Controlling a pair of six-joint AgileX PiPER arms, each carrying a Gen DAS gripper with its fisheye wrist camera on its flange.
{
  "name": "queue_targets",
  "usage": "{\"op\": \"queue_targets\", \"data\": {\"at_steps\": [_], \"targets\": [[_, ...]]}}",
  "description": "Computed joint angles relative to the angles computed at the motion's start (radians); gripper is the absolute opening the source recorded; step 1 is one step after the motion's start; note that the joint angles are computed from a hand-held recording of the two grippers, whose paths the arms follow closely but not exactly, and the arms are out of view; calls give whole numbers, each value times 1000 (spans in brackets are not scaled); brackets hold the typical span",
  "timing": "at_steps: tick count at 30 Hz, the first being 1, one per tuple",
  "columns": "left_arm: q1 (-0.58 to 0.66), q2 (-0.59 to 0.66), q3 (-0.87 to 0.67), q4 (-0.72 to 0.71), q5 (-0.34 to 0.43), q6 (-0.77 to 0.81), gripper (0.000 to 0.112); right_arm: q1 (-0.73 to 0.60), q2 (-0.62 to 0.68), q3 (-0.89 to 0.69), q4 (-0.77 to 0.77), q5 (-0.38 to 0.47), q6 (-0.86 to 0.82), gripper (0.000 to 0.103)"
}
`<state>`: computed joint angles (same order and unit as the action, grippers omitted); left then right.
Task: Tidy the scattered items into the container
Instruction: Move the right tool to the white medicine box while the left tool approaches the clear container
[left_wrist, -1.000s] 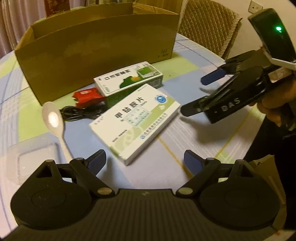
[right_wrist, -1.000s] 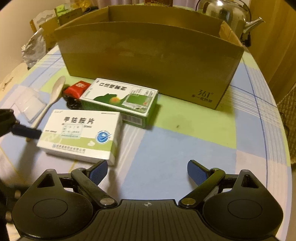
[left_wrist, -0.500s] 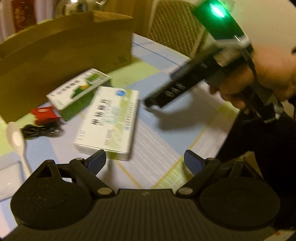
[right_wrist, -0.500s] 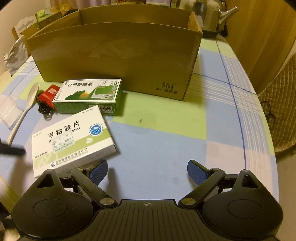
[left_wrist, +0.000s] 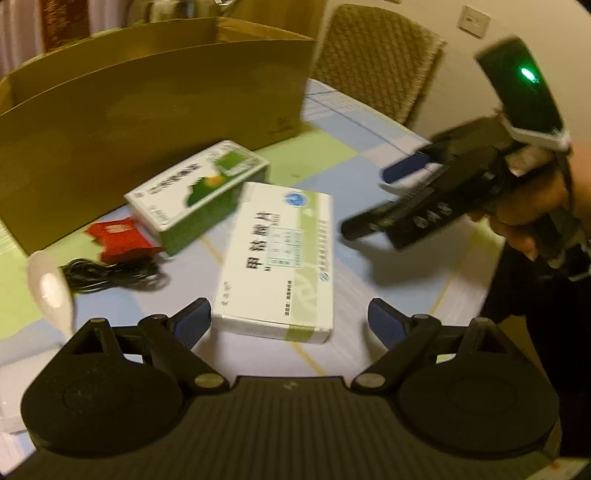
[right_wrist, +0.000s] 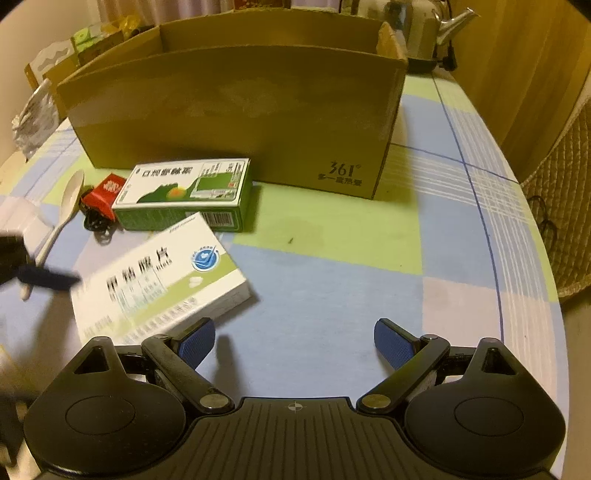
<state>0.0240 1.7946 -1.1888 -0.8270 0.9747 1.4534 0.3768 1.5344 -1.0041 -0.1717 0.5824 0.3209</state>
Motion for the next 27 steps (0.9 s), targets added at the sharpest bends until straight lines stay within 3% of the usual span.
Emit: {"op": "queue_targets", "data": {"at_steps": [5, 11, 17, 27], "targets": [[-33, -54, 102, -32, 25, 59, 89, -5, -19, -7, 38, 17, 5, 91], [-19, -148, 184, -30, -48, 53, 89, 52, -48, -6, 29, 25, 57, 91], [86, -182, 132, -2, -87, -29, 89, 132, -5, -48, 71, 13, 43, 91], [211, -124, -9, 131, -164, -162, 92, 245, 121, -132, -72, 38, 177, 90]]}}
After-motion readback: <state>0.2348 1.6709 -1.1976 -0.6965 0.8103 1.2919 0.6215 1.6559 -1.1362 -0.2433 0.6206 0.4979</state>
